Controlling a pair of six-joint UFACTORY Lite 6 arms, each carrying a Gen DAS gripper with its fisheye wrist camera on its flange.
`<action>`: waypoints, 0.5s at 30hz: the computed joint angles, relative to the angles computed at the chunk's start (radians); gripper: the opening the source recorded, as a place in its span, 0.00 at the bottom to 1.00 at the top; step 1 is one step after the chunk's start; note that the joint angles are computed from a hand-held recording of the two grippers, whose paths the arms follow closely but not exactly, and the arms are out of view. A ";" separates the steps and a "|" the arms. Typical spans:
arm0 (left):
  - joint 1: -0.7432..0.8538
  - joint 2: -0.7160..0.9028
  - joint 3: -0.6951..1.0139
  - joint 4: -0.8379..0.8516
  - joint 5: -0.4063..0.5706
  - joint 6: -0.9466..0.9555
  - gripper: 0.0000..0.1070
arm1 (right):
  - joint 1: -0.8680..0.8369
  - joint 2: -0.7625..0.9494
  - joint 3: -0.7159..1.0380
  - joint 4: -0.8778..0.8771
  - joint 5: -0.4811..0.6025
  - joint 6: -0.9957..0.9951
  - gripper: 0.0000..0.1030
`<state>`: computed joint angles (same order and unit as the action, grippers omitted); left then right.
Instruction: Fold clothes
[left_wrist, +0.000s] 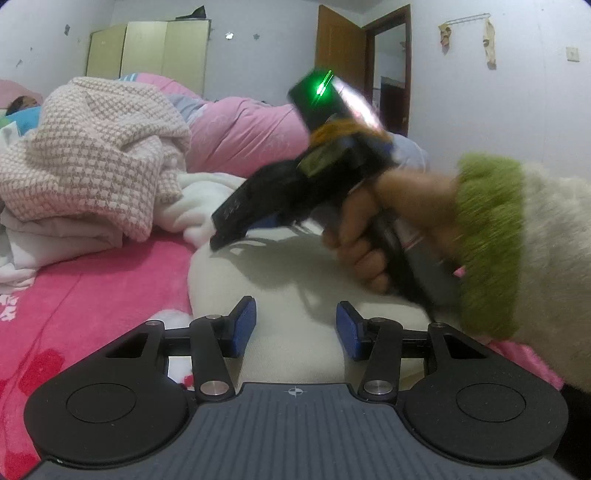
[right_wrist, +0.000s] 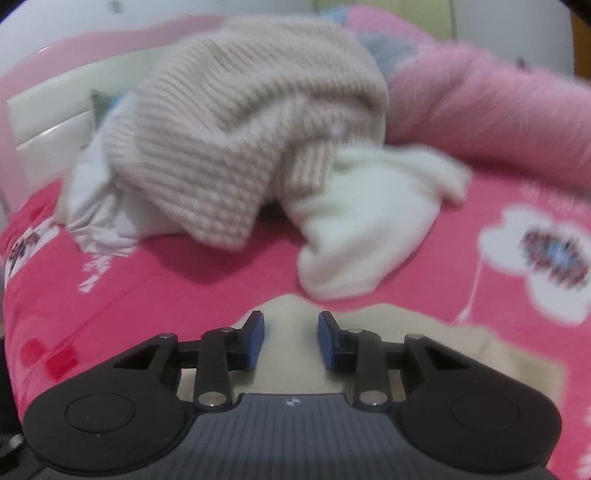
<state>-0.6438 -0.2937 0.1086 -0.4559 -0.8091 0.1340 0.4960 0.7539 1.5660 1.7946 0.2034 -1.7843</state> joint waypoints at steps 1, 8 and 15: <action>0.018 0.000 -0.002 0.033 0.001 -0.021 0.45 | -0.003 0.029 0.034 -0.075 0.008 0.081 0.35; -0.018 0.042 -0.009 0.008 -0.067 -0.009 0.46 | -0.003 0.013 -0.002 0.067 0.005 -0.055 0.38; -0.075 0.042 0.018 -0.107 -0.047 0.090 0.47 | -0.007 -0.016 -0.031 0.189 0.009 -0.169 0.41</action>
